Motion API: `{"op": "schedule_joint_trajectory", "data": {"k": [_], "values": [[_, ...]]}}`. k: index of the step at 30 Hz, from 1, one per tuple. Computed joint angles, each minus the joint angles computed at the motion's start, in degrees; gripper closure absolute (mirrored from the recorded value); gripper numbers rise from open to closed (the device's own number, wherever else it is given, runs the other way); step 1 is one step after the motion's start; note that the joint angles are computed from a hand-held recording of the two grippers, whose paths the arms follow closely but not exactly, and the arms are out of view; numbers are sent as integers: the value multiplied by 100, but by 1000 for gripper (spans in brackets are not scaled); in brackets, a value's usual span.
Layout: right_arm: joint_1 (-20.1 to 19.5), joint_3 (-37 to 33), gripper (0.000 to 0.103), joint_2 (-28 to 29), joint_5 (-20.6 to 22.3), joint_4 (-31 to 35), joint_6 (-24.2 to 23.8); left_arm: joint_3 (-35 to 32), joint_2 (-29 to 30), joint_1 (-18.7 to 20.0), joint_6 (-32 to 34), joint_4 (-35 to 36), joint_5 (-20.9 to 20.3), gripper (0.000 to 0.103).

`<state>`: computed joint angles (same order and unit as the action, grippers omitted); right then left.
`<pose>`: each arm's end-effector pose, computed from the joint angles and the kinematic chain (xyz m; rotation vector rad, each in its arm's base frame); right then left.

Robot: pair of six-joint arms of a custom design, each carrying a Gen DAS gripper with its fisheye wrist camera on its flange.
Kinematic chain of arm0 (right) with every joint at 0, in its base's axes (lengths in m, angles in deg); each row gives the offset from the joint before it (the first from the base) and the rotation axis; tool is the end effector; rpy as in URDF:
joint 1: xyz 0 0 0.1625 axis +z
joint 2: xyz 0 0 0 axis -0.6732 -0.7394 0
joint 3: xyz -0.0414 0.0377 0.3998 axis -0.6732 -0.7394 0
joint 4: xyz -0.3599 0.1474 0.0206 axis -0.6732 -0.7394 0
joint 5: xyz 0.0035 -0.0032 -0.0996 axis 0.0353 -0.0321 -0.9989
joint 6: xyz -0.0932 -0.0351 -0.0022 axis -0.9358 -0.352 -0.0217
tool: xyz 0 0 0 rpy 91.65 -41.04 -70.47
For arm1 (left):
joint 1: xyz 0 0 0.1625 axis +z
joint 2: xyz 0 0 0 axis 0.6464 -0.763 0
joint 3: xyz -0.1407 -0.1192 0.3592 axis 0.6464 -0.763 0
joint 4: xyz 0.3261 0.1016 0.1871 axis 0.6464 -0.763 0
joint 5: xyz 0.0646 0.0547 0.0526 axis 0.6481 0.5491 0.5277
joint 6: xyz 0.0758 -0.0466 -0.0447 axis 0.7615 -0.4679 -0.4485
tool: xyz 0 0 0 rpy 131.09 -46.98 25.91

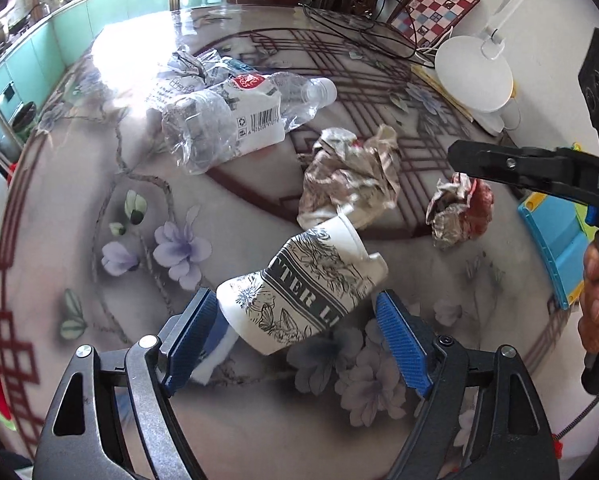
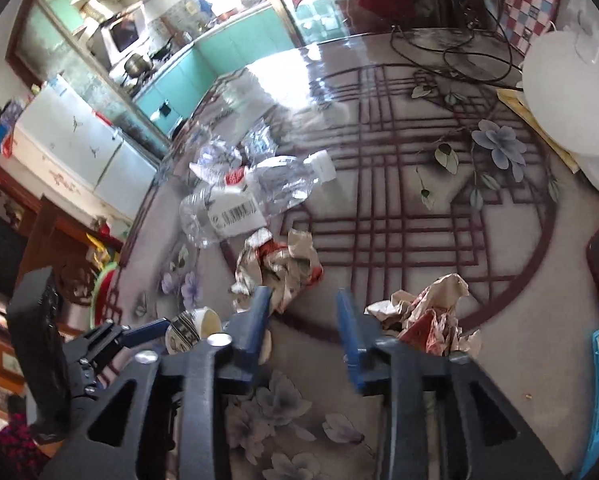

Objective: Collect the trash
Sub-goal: 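Grasp the white paper cup with the left tool while the right tool grasps crumpled paper, then carry the cup and crumpled paper over the red bin and open both tools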

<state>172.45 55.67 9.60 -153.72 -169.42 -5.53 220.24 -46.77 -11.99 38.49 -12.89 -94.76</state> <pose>0.3188 -0.2636 0.1655 0.0752 -2.6486 0.7351 -0.1588 -0.2884 0.2848 0.7292 2.5501 -0.2734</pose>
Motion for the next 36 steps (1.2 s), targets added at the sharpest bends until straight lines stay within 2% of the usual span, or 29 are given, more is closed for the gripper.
{"op": "schedule_joint_trajectory", "data": {"k": [1, 3, 4, 5, 7, 8, 10, 15, 21, 22, 23, 24, 27, 29, 31, 36], "values": [[-18, -3, 51, 10, 1, -45, -16, 9, 61, 77, 67, -123, -25, 22], [-66, -63, 51, 71, -12, -35, -122, 20, 144, 221, 174, -302, -92, 27], [-76, -102, 51, 98, -20, -6, -163, 50, 130, 272, 243, -436, -135, 36], [-87, -129, 51, 126, -20, -10, -195, 82, 72, 303, 299, -588, -181, 52], [-125, -181, 50, 192, 30, -63, -236, 21, 42, 402, 305, -661, -278, 64], [-159, -197, 49, 218, 75, -89, -257, -66, 67, 502, 253, -593, -373, 65], [-231, -238, 49, 296, 181, -121, -287, -142, -28, 490, 94, -341, -253, 66], [-382, -307, 48, 559, 462, -261, -321, -252, -599, 241, -307, 517, 71, 69], [-574, -514, 47, 1012, 630, -79, -298, -499, -1290, 1, -1246, 1564, 430, 69], [-589, -513, 50, 1085, 710, -174, -347, -520, -1324, -15, -1309, 1632, 482, 68], [-592, -496, 60, 1131, 765, -294, -402, -546, -1367, -49, -1378, 1731, 544, 68], [-591, -511, 62, 1167, 832, -329, -453, -574, -1417, -93, -1456, 1855, 611, 68], [-416, -651, 78, 1279, 733, -265, -567, -626, -1481, -147, -1613, 2013, 705, 68], [-200, -763, 79, 1327, 513, -215, -606, -668, -1524, -189, -1716, 2104, 773, 68], [28, -870, 79, 1348, 289, -149, -659, -786, -1585, -285, -1898, 2404, 1068, 68], [303, -932, 79, 1269, 101, -11, -539, -1176, -1523, -194, -1982, 2733, 1592, 68]]}}
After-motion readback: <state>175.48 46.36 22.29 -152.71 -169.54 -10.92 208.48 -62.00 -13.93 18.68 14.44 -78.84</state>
